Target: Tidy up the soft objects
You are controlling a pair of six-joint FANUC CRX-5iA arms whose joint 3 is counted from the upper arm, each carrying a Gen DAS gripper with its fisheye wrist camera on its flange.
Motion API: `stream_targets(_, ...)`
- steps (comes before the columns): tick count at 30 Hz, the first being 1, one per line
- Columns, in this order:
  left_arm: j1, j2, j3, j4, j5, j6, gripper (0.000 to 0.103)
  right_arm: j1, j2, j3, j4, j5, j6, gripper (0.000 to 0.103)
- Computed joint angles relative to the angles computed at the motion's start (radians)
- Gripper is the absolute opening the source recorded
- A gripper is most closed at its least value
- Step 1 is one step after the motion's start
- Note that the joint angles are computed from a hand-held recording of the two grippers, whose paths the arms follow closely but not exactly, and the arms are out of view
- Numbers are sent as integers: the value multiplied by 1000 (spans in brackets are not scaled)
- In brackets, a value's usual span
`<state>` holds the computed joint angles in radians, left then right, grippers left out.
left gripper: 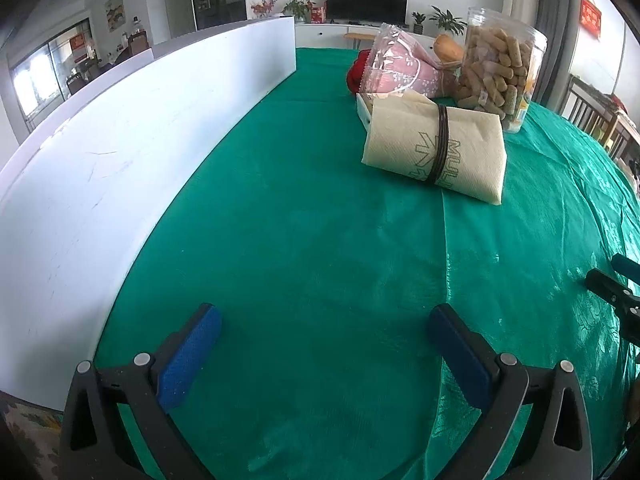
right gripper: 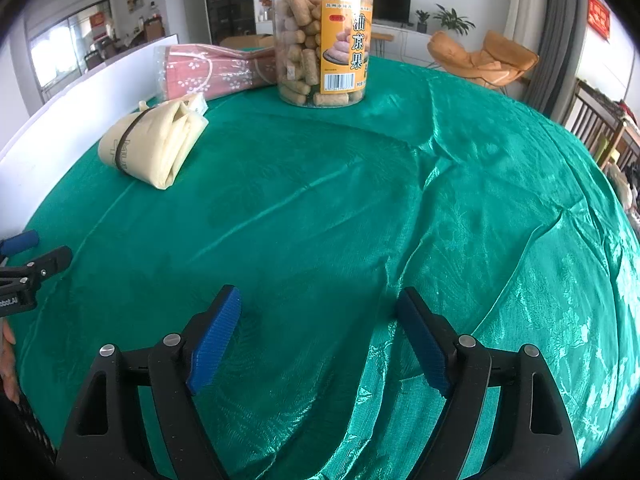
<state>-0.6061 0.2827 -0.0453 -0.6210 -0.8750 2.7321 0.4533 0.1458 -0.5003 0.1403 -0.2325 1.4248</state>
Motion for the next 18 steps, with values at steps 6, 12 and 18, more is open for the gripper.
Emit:
stream_targets(6,-5,4,6,-7,-9,13,103,0,-1,0,0,-1,1,83)
stream_targets(12,-10,8,12,-12,-20,28,103,0,-2,0,0,-2,1,83)
stream_targets(18,-10,10,13,-11,-24,33,103,0,-3,0,-1,-3,2,83)
